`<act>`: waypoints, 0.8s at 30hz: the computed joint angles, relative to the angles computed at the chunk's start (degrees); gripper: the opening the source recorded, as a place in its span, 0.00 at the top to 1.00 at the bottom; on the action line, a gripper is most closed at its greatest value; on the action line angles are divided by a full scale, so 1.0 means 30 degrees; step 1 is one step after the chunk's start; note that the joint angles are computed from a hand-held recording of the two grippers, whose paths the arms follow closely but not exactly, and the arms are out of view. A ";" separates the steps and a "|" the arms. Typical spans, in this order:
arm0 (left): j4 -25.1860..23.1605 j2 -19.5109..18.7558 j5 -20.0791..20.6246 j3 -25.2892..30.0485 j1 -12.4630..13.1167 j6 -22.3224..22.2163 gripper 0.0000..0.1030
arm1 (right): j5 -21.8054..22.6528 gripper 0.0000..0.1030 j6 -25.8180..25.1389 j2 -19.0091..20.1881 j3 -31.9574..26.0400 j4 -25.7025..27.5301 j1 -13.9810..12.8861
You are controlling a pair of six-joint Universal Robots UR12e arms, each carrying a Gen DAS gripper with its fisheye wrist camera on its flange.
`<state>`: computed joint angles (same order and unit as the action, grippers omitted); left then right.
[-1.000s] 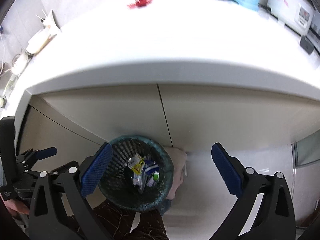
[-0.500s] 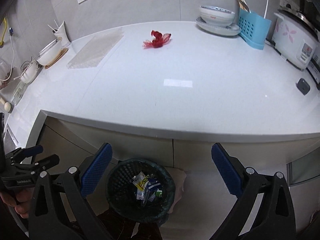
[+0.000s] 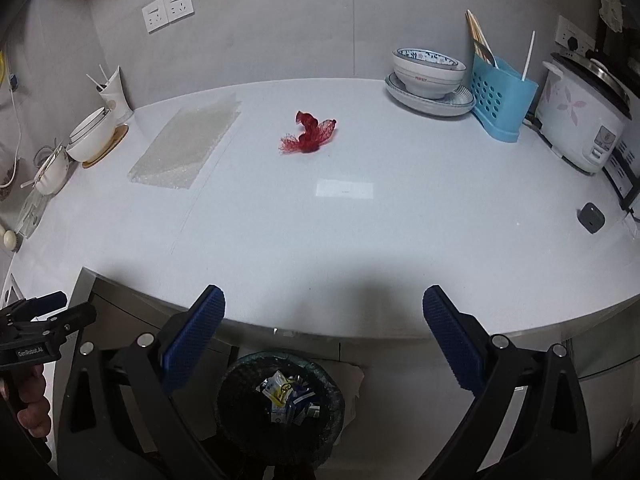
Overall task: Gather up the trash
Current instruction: 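Raise both tools over the counter toward the bubble wrap and red net bag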
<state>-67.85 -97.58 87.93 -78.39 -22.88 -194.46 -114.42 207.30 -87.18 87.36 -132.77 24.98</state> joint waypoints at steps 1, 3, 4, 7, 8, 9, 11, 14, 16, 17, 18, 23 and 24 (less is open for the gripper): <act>0.0068 -0.0065 0.0065 0.0142 0.0021 0.0057 0.06 | -0.0043 0.08 -0.0031 0.0070 -0.0150 0.0004 -0.0006; 0.0242 -0.0182 -0.0031 0.0366 0.0092 0.0051 0.06 | -0.0080 0.08 -0.0132 0.0236 -0.0483 -0.0048 -0.0049; 0.0292 -0.0226 -0.0024 0.0468 0.0127 0.0079 0.06 | -0.0192 0.08 -0.0152 0.0358 -0.0706 -0.0013 -0.0050; 0.0321 -0.0485 0.0126 0.0962 0.0211 0.0318 0.06 | -0.0082 0.08 -0.0445 0.0601 -0.1144 -0.0380 -0.0121; 0.0383 -0.0578 0.0102 0.1127 0.0263 0.0428 0.06 | 0.0004 0.08 -0.0575 0.0676 -0.1256 -0.0605 -0.0143; 0.0382 -0.0661 0.0101 0.1289 0.0310 0.0506 0.06 | -0.0008 0.08 -0.0701 0.0791 -0.1433 -0.0766 -0.0159; 0.0340 -0.0868 0.0011 0.1673 0.0422 0.0627 0.06 | -0.0242 0.08 -0.0956 0.1021 -0.1782 -0.0890 -0.0144; 0.0022 -0.1225 -0.0185 0.2330 0.0632 0.0744 0.06 | -0.0358 0.08 -0.1188 0.1395 -0.2366 -0.0807 -0.0203; -0.1256 -0.1538 -0.0459 0.3080 0.0809 0.1007 0.06 | -0.0197 0.07 -0.1131 0.1656 -0.2780 -0.0603 -0.0306; -0.1301 -0.1694 -0.0459 0.3293 0.0880 0.1102 0.06 | -0.0176 0.07 -0.1099 0.1773 -0.2961 -0.0507 -0.0342; -0.1397 -0.1842 -0.0463 0.3500 0.0950 0.1173 0.06 | -0.0109 0.08 -0.1102 0.1888 -0.3148 -0.0395 -0.0398; -0.1916 -0.2518 -0.0835 0.4356 0.1389 0.1423 0.06 | 0.0426 0.08 -0.0995 0.2661 -0.4418 0.0506 -0.0729; -0.2008 -0.2669 -0.0800 0.4537 0.1449 0.1498 0.06 | 0.0480 0.08 -0.1046 0.2873 -0.4731 0.0671 -0.0794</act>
